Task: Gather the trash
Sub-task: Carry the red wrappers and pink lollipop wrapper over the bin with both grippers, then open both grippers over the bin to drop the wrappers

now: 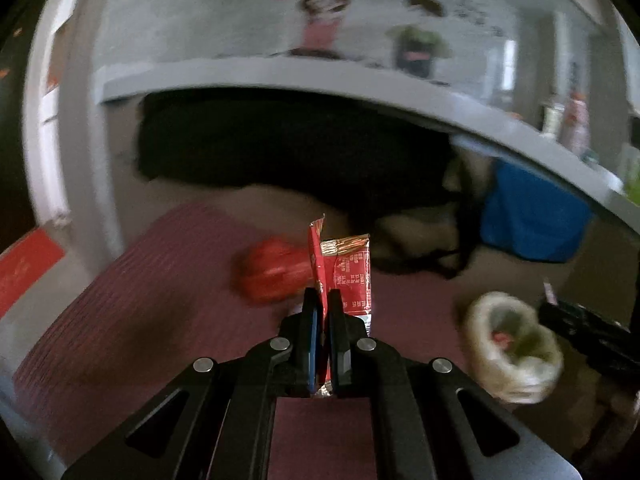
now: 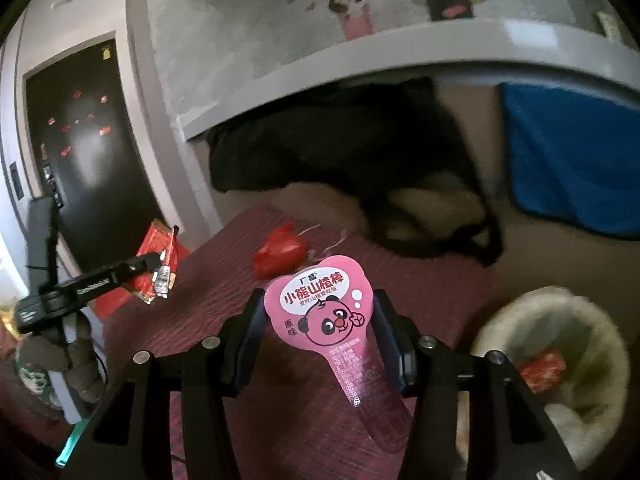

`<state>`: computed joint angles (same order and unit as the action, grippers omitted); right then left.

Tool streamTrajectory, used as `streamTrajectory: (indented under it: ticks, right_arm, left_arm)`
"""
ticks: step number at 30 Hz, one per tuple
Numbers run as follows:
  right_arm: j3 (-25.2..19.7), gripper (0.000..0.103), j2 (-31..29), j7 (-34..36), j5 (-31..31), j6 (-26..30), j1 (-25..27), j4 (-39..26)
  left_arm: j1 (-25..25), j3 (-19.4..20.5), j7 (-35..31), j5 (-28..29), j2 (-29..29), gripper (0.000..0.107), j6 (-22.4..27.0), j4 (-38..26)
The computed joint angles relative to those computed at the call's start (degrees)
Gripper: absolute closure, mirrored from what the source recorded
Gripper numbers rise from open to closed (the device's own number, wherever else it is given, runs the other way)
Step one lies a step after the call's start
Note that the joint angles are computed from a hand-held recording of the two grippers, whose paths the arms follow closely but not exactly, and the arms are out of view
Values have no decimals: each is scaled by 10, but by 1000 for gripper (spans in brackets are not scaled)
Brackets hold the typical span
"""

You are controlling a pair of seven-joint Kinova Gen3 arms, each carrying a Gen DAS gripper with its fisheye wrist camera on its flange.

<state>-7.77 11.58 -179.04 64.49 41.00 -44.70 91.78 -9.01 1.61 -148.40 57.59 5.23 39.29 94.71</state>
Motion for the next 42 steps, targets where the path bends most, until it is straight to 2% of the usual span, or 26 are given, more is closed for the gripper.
streamTrajectory:
  ticks: [6,12,17,22,31,42]
  right_arm:
    - [-27,55,-65,-41,44,113,-4,52]
    - [-76,55,-119,-62,47,221,22,90]
    - [-109,55,-146,-69,38,271,49,110]
    - [-116,55,-158,-81,29,262,78,132]
    - [-101,55,-166,-102,28,181,127,165]
    - [-80,55,-166,-132,22,87,177,191]
  left_arm:
    - [50,30,-38,31,-14,103,12,0]
    - [104,56,-43,34,4,103,20,-23]
    - [131,74,-42,34,22,103,23,-40]
    - [153,90,-13,2,44,103,12,-59]
    - [167,118,30,-38,84,103,-17,-81]
    - [175,141,81,-103,117,103,-29,-108]
